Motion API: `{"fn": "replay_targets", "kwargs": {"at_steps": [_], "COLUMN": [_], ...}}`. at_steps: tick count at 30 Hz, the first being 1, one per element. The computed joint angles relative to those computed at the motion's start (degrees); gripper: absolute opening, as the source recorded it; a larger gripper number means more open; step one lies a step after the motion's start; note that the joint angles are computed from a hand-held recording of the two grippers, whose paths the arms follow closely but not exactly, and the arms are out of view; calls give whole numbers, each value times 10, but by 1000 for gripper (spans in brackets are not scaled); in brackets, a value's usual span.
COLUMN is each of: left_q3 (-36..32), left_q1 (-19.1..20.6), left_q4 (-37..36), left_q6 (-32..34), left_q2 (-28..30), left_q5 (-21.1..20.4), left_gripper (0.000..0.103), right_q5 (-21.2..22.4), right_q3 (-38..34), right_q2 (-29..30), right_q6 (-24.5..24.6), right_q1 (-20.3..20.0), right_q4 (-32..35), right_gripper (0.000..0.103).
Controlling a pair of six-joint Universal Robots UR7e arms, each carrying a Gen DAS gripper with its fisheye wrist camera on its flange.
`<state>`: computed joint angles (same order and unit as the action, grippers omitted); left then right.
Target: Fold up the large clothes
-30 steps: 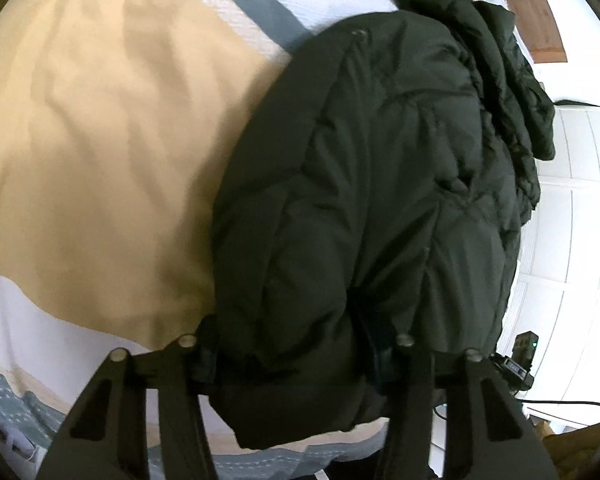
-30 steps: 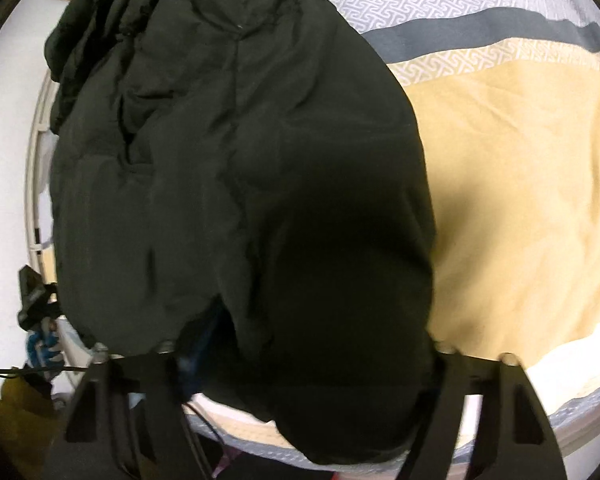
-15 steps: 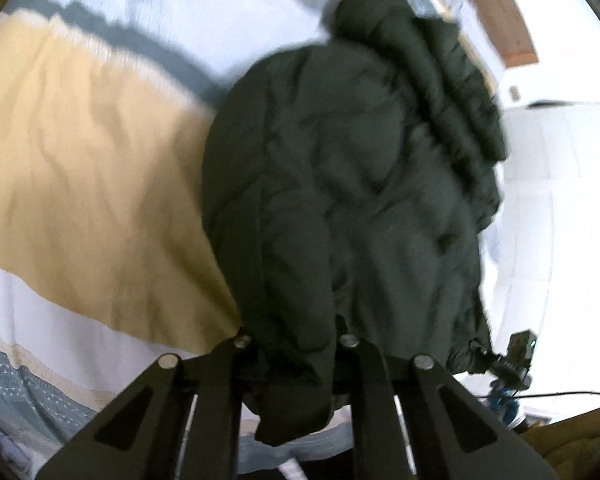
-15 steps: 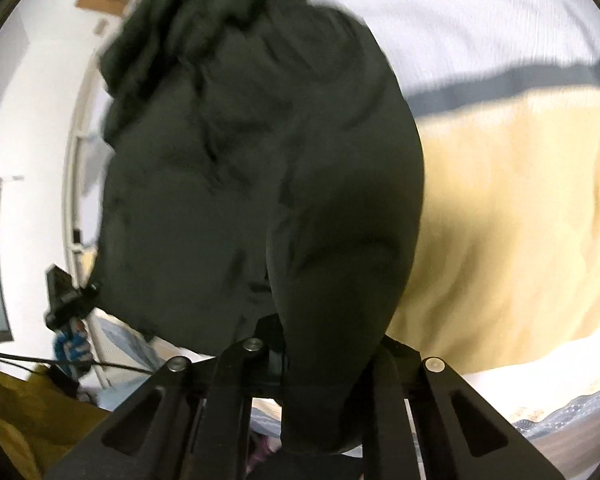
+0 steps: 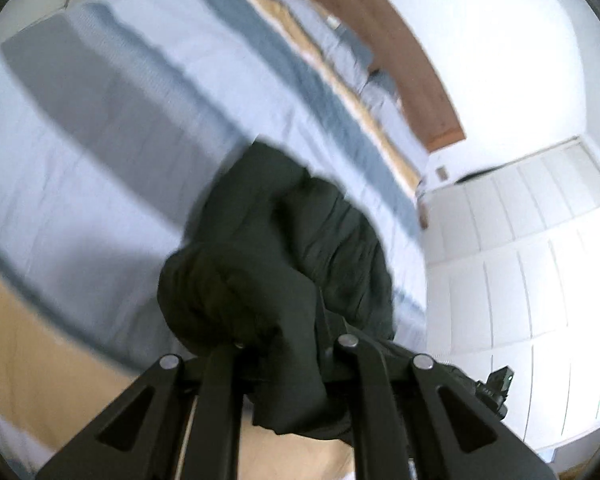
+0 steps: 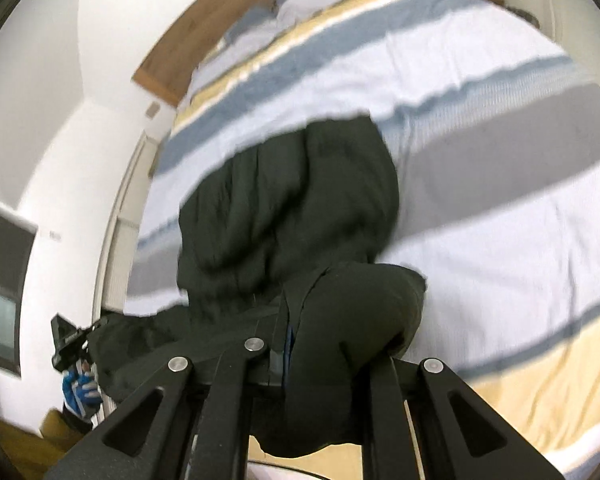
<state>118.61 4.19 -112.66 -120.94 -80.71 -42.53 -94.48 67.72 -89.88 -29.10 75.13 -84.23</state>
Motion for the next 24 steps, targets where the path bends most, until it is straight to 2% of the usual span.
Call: {"fn": "replay_targets", "kwargs": {"at_steps": [2,5,8,12,16,19,22,24], "left_q3": [-13,-30,-60,-88,-117,-120,-104,-94], "left_q1": [37,98,168,238,303,345,368,372], "left_q4": [-19,-67,-106,-129,-155,-206,-267,-309], "left_q6": [46,122,197,259,300,324,340,355], "left_q2": [2,16,52,84,126,152,166,170], "left_q5": [22,31,20,-1,-21,-49,-72,-69], "left_gripper": [10,10,10,11,14,15,17,24], "right_q5": [3,-8,-33,-76,-113,-129,-155,-154], "right_q3": [-39,-90,-134,-193,-282,-323,-324,-321], "right_q2": [39,100,163,250,337,378,398,402], "right_q6": [48,116,159,219,251,272,264,259], "right_q1": [14,32,40,55,60,58,57,56], "right_q4": [-15,-42,-62,-79,-56,-46,-50,-50], "right_gripper": [10,11,12,13,13,13,16,24]}}
